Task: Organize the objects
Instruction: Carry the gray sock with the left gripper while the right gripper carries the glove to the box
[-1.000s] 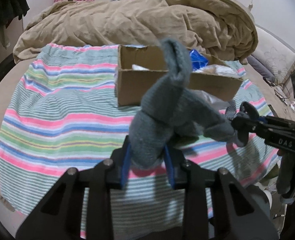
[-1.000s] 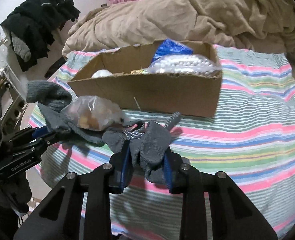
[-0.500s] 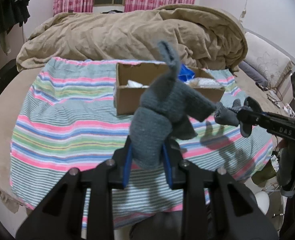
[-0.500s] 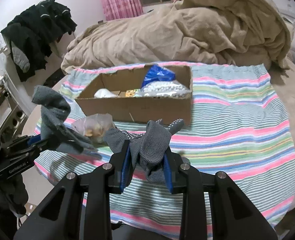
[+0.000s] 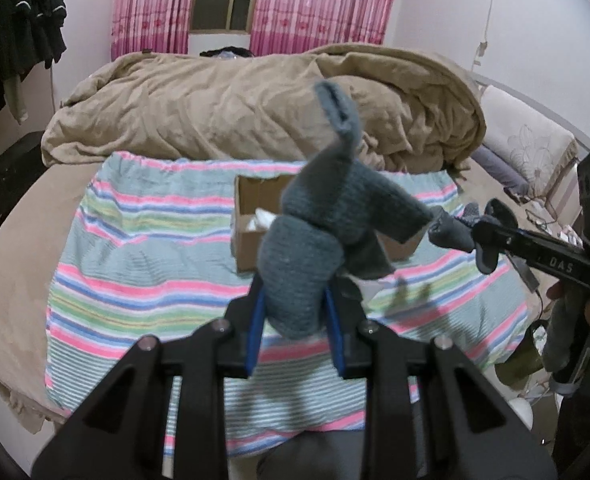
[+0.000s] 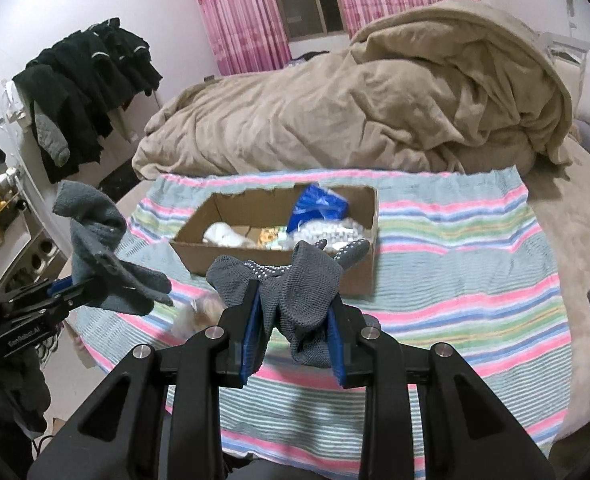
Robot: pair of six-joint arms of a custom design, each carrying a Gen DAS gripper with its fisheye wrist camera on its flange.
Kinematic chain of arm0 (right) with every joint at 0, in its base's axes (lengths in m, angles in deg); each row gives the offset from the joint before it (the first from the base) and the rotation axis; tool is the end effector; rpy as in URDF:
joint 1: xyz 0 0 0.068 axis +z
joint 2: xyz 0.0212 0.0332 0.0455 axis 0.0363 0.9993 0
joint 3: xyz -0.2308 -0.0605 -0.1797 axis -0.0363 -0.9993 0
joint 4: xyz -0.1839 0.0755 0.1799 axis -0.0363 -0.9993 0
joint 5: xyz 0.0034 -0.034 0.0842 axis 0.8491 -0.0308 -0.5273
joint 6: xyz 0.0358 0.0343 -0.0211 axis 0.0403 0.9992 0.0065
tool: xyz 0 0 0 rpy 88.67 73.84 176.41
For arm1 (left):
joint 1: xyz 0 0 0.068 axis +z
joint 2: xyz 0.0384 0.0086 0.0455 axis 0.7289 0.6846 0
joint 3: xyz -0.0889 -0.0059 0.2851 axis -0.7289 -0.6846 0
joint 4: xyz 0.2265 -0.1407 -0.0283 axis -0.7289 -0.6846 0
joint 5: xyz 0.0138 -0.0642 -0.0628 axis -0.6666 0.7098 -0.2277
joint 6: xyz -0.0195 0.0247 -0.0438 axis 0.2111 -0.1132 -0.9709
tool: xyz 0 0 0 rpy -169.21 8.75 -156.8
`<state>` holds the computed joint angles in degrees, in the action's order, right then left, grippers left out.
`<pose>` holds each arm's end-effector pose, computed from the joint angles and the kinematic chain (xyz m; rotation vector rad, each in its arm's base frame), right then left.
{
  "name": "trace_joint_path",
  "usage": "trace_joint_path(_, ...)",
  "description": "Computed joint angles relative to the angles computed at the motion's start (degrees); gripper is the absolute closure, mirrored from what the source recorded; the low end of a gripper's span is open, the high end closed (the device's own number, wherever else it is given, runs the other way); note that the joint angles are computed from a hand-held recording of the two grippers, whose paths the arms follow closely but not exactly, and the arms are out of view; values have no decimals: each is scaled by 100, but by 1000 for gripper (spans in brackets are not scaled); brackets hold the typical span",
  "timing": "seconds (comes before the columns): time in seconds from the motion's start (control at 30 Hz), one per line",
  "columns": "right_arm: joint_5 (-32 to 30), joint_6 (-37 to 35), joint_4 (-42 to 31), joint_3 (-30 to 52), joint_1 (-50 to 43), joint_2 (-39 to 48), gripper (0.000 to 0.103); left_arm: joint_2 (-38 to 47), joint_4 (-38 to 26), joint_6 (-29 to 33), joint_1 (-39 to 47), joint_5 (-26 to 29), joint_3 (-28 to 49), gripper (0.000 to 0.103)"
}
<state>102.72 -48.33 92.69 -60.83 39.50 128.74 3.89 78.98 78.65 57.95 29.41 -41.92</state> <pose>0.2126 0.1525 0.1278 -0.0995 2.2459 0.3462 0.2178 0.0275 0.1240 0.1913 2.2579 -0.3151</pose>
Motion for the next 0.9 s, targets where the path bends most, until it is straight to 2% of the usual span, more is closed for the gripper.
trace_joint_path(0.17, -41, -209, -102, 183, -104, -120, 72, -54, -128, -133, -92, -55, 257, 75)
trace_joint_path(0.47, -222, -623, -192, 812, -319, 190, 72, 459, -75, -293, -355, -220, 925, 75)
trace_joint_path(0.63, -360, -773, -138, 1212, -467, 621, 72, 989, 90, -348, -522, -291, 1347, 75)
trace_joint_path(0.9, -634, -882, 99, 1766, -676, 1395, 72, 2343, 525, -183, -877, -854, 2231, 75)
